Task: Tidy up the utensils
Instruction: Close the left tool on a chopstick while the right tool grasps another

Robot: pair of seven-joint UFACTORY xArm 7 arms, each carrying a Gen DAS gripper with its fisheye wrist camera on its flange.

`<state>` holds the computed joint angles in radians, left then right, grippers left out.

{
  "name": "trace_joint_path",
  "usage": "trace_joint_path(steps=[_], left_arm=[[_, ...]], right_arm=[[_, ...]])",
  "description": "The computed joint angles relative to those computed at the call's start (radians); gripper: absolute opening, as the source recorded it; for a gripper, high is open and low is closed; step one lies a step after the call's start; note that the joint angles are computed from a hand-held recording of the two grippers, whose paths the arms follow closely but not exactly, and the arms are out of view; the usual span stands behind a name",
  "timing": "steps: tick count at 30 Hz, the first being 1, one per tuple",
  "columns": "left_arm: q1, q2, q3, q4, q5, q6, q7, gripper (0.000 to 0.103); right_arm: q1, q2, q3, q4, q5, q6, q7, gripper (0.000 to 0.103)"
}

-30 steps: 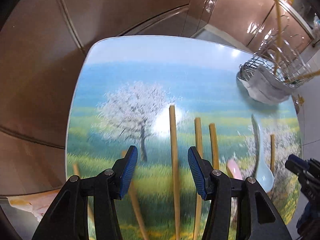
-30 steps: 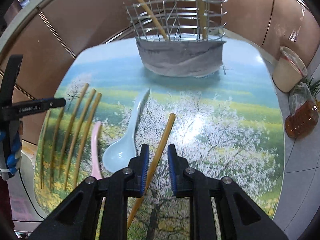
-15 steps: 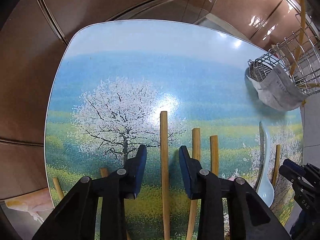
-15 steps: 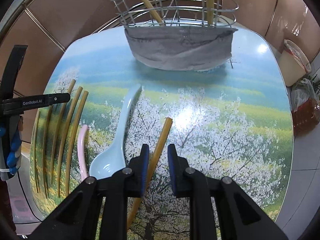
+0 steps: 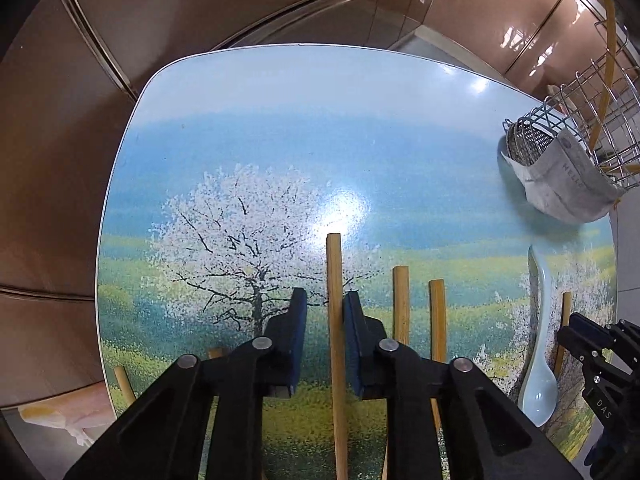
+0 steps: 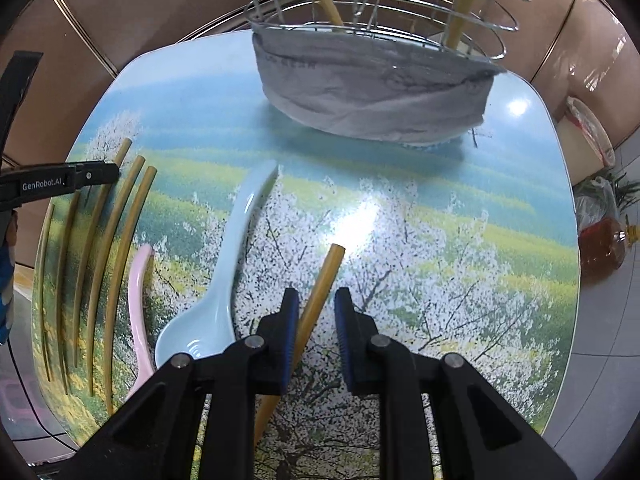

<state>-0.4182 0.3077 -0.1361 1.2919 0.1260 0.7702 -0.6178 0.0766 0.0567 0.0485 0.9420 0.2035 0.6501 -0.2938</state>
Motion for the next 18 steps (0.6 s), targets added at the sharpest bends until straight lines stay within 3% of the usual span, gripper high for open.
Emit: trace_joint_path(steps=[4, 13, 18], left_arm=[[-0.006, -0.009, 0.003, -0.013, 0.015, 0.001, -0.011, 0.007], [-0.014, -0.040, -0.005, -0.061, 0.028, -0.025, -0.027, 0.006], [-0.013, -0.086, -0.005, -0.126, 0.024, -0.081, -0.081, 0.006]], right_arm=[[0.001, -0.021, -0.001, -0.024, 0.006, 0.000, -0.008, 0.017], [-0.006, -0.063, -0.011, -0.076, 0.024, -0.010, -0.045, 0.010], [-0.014, -0.132, -0.032, -0.151, 0.096, -0.050, -0.113, 0.007]])
